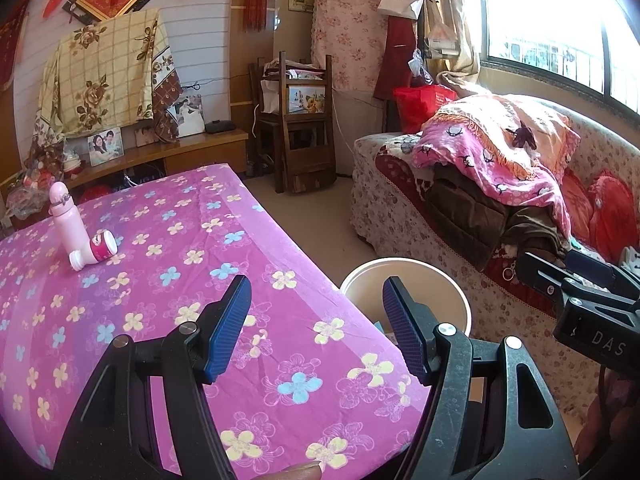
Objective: Collect trash
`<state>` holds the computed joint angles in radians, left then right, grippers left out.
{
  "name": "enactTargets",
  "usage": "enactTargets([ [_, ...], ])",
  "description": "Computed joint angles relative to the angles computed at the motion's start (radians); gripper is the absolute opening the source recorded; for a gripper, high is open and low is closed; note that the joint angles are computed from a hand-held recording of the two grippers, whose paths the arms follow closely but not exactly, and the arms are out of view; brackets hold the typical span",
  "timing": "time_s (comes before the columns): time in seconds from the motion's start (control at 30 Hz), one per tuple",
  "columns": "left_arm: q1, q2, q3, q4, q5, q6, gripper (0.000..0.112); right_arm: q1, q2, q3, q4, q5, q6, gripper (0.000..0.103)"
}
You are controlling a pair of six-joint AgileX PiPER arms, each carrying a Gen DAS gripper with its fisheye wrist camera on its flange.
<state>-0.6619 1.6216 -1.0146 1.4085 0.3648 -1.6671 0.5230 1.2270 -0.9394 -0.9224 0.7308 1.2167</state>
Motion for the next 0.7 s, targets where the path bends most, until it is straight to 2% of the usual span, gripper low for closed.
enactTargets([
  [0.7,0.029,-0.007,0.014,0.008,-0.011,0.0,0.067,-0.017,0.019,-0.01,0.028,-0.027,-0.035,0.084],
])
